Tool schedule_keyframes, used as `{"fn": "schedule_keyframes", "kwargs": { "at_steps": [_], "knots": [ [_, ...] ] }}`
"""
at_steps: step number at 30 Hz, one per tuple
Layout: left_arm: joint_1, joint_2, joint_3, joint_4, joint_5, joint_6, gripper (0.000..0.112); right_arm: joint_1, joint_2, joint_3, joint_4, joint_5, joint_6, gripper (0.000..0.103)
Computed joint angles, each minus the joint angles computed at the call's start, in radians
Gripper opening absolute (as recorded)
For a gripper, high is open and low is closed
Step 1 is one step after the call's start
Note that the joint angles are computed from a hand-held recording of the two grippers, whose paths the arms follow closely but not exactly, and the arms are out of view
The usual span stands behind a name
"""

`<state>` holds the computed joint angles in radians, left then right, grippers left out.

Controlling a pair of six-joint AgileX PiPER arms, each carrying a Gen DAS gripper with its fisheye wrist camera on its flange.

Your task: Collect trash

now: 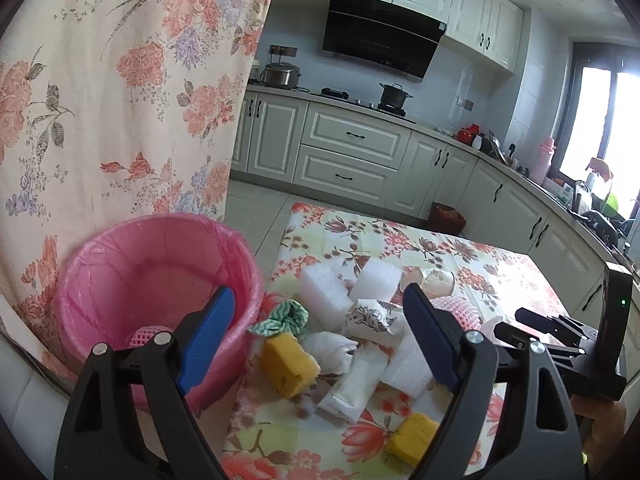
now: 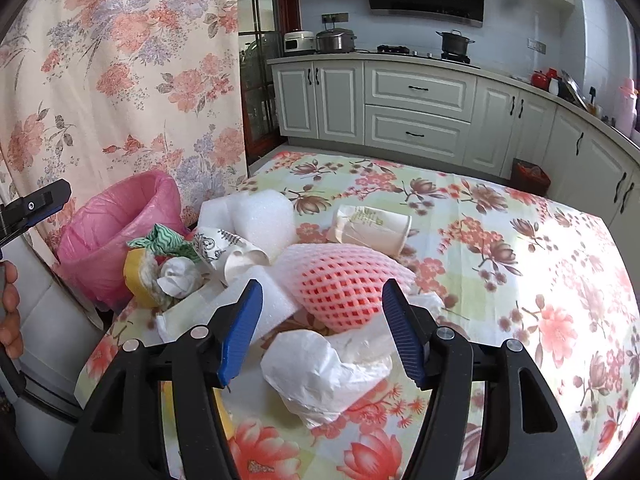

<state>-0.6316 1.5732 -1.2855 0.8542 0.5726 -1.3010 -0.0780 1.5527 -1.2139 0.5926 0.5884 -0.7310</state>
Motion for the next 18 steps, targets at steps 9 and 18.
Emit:
{"fn": "schedule_keyframes", "kwargs": {
  "at_steps": [9,18],
  "knots": [
    [-0.068,0.063,-0.048,-0.010,-0.002,-0.002,0.083,-0.083,-0.102,0.177,0.119,-0.001,-0.161,0.063],
    [-0.129,0.137,-0.099,-0.054,-0.017,0.023,0.083,-0.159,-0.115,0.258,0.183,0.014,-0.262,0.063]
  ]
}}
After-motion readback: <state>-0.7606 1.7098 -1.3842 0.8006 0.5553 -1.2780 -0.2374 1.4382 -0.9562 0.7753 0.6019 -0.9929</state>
